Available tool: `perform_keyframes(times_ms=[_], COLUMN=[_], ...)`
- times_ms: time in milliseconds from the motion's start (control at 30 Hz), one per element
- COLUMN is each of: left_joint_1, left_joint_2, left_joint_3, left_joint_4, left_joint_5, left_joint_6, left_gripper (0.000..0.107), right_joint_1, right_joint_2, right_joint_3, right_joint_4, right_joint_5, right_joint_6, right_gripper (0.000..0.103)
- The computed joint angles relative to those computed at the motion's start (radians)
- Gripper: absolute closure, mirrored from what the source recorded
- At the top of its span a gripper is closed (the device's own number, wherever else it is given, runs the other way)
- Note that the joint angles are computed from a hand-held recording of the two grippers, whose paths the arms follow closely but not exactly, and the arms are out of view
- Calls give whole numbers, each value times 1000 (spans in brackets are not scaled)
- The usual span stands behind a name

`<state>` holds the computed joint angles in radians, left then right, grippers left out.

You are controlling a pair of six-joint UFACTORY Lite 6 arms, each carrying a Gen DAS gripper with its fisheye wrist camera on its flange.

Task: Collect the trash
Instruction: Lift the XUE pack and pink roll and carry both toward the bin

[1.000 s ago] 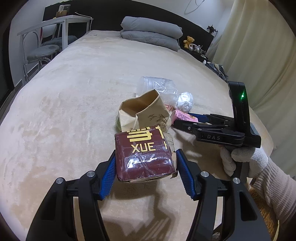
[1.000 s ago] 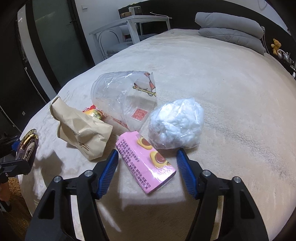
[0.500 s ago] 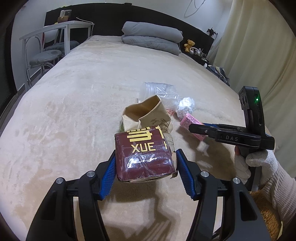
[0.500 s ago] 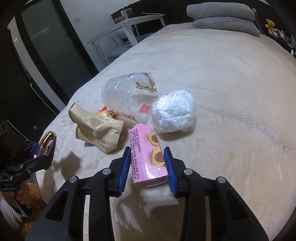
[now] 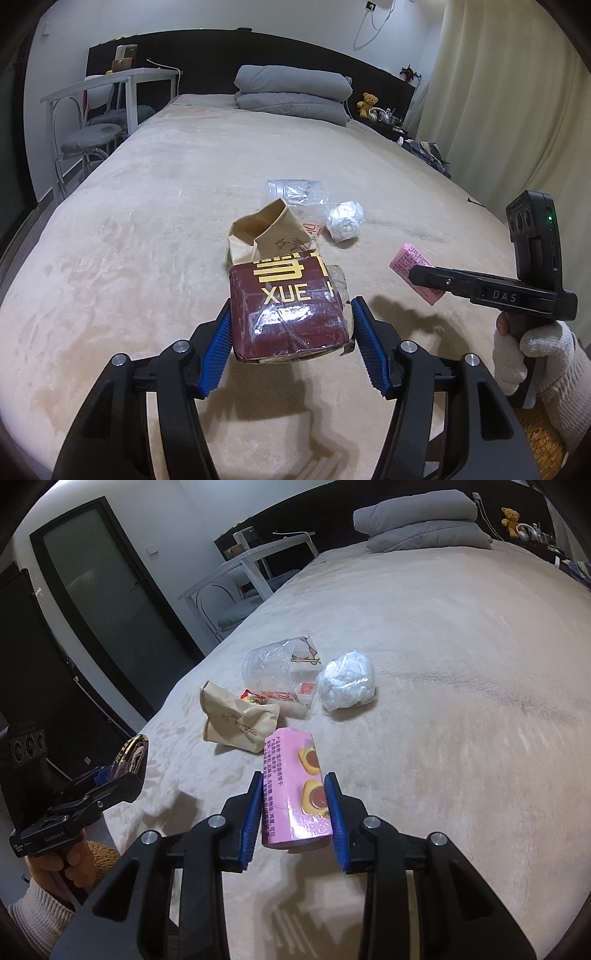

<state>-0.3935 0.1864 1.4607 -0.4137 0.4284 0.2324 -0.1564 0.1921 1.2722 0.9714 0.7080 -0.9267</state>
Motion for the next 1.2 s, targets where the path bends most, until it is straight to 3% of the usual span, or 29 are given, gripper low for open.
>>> perform_keyframes(times_ms=[267, 600, 867, 1067, 1200], left_joint_1=[-52, -173, -295, -408, -427], left_joint_2=[-199, -427, -643, -716, -753], left_joint_3=[-222, -464, -650, -709, -749], left_joint_4=[-13, 188, 391, 666, 602], left_joint_5=[-73, -134, -132, -87, -65], left_joint_6=[9, -213, -480, -777, -741], left_gripper=[47, 47, 47, 47, 47], right_joint_1=[-25, -134, -252, -339, -398], right_joint_2=[-319, -736, -990, -1130, -1194], right_joint_3=[-320, -631, -777, -843, -867], right_joint_4=[84, 109, 10, -53, -87], right_joint_5=[-1, 125, 277, 391, 463], right_joint_6=[-67, -90, -14, 29, 26], right_gripper=[68, 68, 68, 68, 68])
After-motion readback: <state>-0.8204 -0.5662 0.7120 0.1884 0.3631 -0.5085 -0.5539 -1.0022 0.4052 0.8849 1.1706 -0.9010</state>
